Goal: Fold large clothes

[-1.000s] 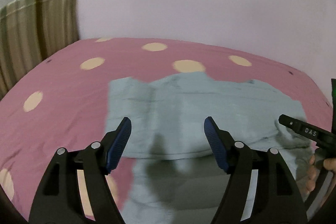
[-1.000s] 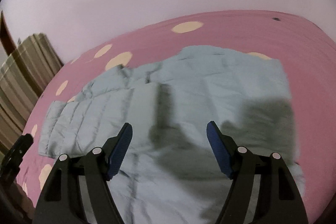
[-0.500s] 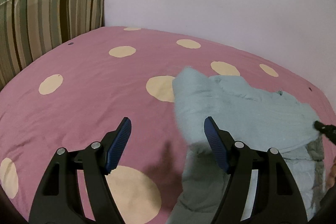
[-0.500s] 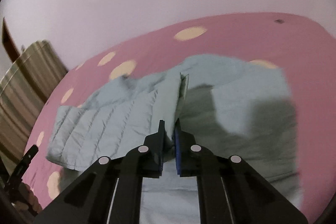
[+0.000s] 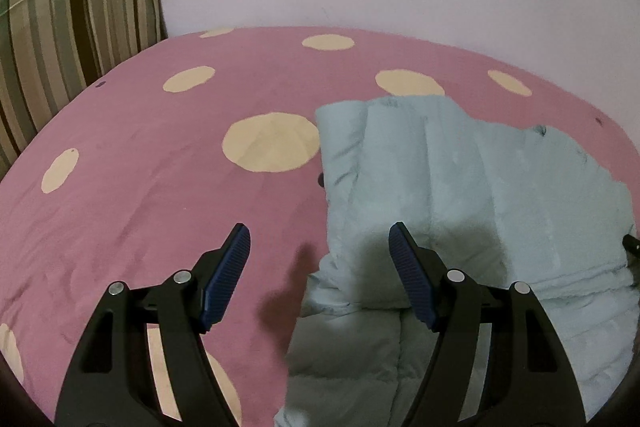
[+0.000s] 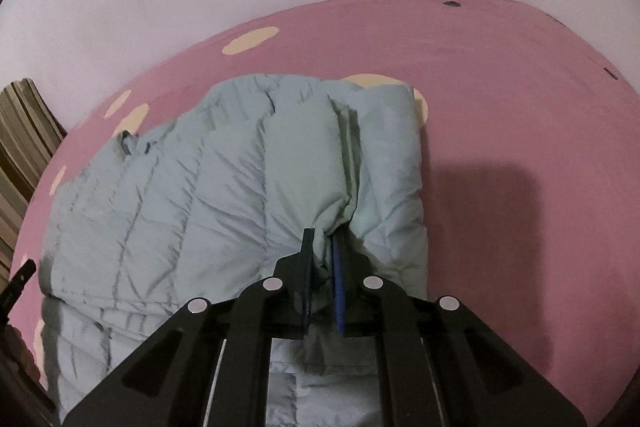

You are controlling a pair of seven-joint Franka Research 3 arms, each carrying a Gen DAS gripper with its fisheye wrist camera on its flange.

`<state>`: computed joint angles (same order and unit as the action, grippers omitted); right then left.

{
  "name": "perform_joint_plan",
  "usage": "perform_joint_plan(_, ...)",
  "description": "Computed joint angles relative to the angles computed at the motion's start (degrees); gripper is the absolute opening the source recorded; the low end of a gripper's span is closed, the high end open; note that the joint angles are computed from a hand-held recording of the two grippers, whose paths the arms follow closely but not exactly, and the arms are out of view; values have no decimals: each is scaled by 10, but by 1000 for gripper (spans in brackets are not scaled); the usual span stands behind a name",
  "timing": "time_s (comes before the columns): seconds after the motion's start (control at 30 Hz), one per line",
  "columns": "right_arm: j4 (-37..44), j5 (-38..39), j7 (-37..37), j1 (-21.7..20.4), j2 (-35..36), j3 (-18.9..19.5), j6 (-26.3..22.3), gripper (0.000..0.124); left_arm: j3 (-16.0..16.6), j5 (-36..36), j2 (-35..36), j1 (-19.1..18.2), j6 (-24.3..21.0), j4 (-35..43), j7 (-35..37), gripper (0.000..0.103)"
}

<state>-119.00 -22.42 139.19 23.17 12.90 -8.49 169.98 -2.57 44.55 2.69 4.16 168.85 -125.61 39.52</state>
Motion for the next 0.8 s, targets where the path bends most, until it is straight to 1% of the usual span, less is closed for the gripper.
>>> perform_joint_plan(0.1,-3,7,-7,-4,1,2,2,8,0,-3,4,-1,-3,2,5,72)
perform_joint_plan(0.2,-3,3,-5,0,-5,1,-9,10,0,-5,4,-2,1,3,7,72)
perform_joint_plan(0.27,-2,-36,29,13,-20,-12,-29,10,-1,-14,3,-2,5,5,15,72)
perform_joint_plan(0.33,0,-106,92,25,-35,-24,-38,11,-2,-22,3,-3,7,11,20,72)
perform_joint_plan(0.37,9,-144,124,30,-38,-29,-43,14,-4,-33,5,-3,6,16,29,72)
perform_joint_plan(0.4,14,-160,135,27,-39,-26,-42,20,-6,-50,12,-4,5,25,44,72)
perform_joint_plan(0.43,23,-167,139,22,-37,-19,-39,34,-8,-61,18,-6,-1,36,53,72)
perform_joint_plan(0.47,38,-168,139,16,-31,-11,-35,44,-9,-66,25,-9,-8,49,58,72)
perform_joint_plan(0.53,70,-192,152,12,-16,-2,-50,45,-6,-59,38,-18,-15,72,56,72)
perform_joint_plan(0.6,100,-192,142,4,3,10,-51,45,0,-38,51,-28,-23,94,46,72)
perform_joint_plan(0.63,115,-173,119,-3,17,20,-47,45,-1,-37,65,-33,-31,110,49,72)
perform_joint_plan(0.7,144,-127,65,-10,46,34,-55,45,-5,-61,85,-35,-45,131,69,72)
perform_joint_plan(0.73,161,-95,32,-17,64,43,-66,45,-11,-85,100,-33,-57,144,88,72)
perform_joint_plan(0.8,183,-45,-11,-24,92,53,-90,45,-10,-108,118,-37,-75,161,104,72)
